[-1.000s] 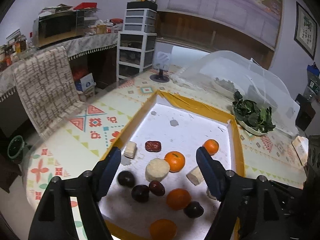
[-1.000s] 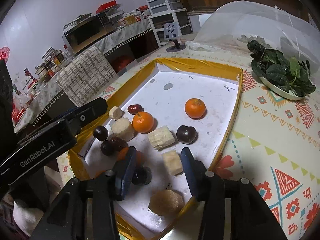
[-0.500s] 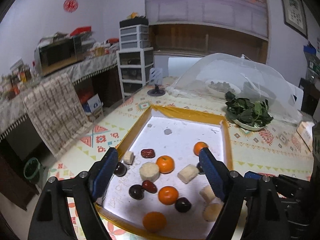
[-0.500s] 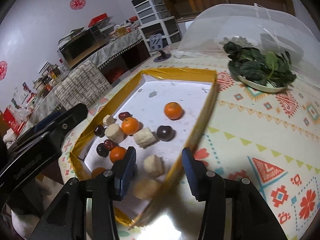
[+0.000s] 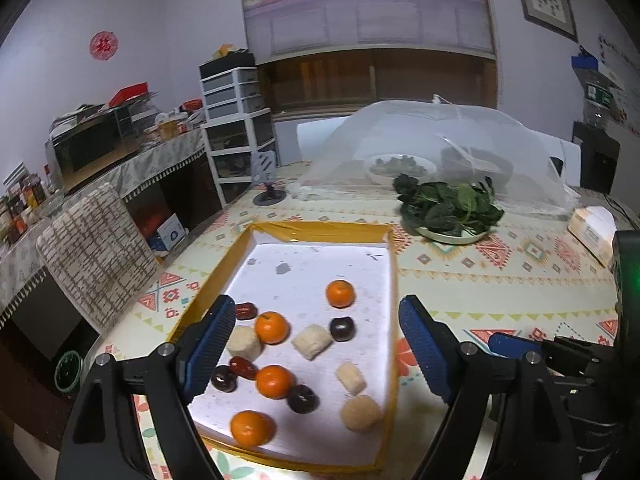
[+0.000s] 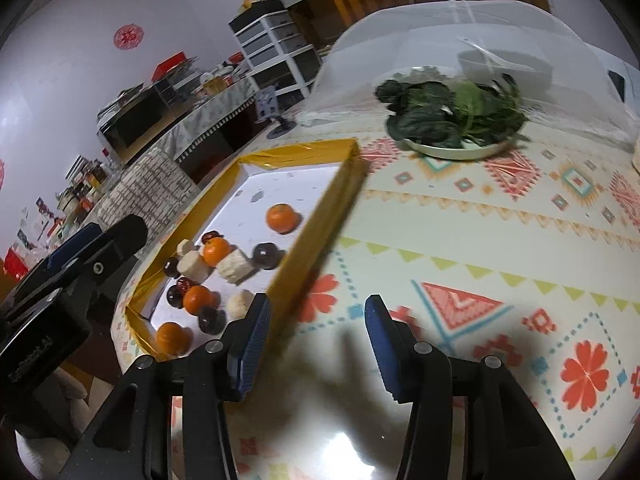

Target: Organize fruits

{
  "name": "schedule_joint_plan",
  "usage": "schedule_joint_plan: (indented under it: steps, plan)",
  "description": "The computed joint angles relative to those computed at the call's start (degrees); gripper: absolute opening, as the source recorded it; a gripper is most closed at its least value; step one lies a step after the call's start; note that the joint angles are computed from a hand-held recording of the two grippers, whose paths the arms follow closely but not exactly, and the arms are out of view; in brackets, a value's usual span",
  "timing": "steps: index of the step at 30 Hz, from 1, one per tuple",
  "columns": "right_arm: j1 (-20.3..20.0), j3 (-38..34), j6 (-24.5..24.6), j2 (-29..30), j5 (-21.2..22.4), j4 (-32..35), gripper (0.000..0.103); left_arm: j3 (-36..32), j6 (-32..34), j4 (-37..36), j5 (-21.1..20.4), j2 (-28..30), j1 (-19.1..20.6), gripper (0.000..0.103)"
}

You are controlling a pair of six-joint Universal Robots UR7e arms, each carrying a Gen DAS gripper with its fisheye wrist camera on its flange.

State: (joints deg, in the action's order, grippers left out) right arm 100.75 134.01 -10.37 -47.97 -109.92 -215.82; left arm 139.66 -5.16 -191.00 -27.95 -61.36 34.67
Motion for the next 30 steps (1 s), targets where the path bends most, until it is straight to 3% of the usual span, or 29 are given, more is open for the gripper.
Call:
schedule_joint_plan:
  steps: [14, 23, 30]
  plan:
    - [-9.48, 11.81, -1.7, -9.04, 0.85, -9.21, 0.057, -0.79, -4.4, 4.87, -1.09, 4.51, -4.07, 0.087]
    - [-23.09, 23.45, -4.95, -24.81, 2.68, -16.49, 0.057, -2.06, -6.27, 7.39, -4.71, 7.64, -5.19, 0.087]
    - [-33.42, 26.06, -4.42, -37.06, 6.62, -11.44, 0.057, -3.01, -6.74, 8.54, -7.83, 9.77, -5.16, 0.087]
